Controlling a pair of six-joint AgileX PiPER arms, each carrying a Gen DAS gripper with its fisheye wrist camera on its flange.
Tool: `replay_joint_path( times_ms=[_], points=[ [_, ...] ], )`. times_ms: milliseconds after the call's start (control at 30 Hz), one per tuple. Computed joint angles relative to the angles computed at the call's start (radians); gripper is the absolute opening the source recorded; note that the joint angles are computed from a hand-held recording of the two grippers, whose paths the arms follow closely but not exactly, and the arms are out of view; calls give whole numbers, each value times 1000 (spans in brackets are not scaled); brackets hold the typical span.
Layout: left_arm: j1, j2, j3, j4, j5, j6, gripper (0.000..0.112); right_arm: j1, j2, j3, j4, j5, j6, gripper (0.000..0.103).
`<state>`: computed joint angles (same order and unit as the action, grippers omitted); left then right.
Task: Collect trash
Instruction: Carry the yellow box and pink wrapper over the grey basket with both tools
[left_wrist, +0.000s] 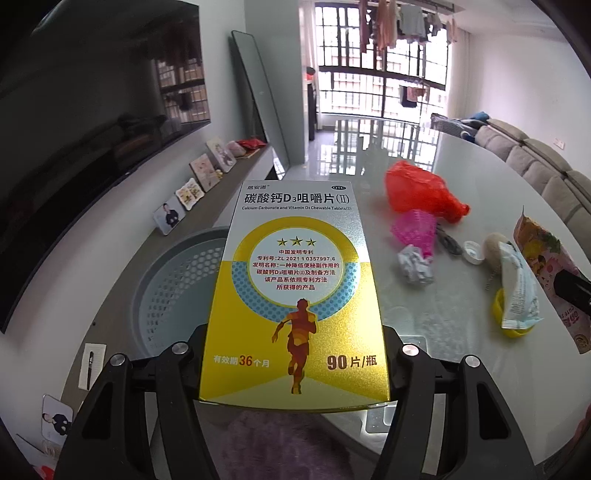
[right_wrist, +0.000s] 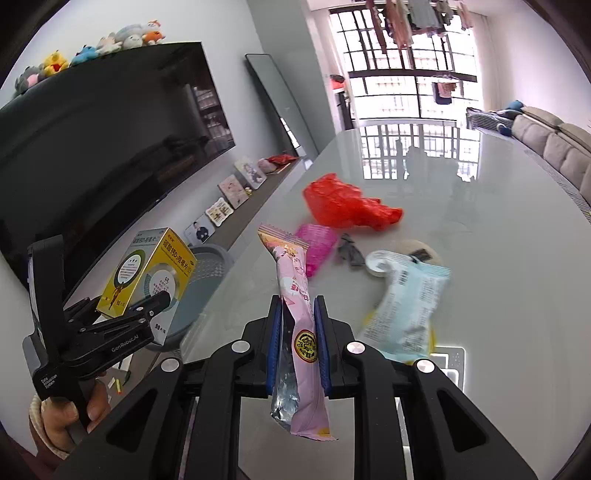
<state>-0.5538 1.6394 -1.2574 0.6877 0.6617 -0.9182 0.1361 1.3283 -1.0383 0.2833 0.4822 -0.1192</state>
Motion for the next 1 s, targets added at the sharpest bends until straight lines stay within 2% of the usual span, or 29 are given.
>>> replay_joint_path(
  times_ms=[200, 333, 567, 800, 1000],
  points=[
    [146, -27, 64, -9, -49, 53, 62, 181, 269, -243, -56, 31, 83, 17],
    [246, 4, 75, -72, -101, 133, 62, 265, 464, -451, -92, 96, 115, 17],
    [381, 88, 49, -213, -160, 293, 62, 329, 770, -865, -113, 273, 157, 17],
    [450, 197, -31, -320, -178, 404, 63, 359, 1070, -1333, -153, 479, 194, 17],
    [473, 241, -57, -370, -196, 460, 64, 347, 1095, -1343, -113, 486, 191, 18]
  ],
)
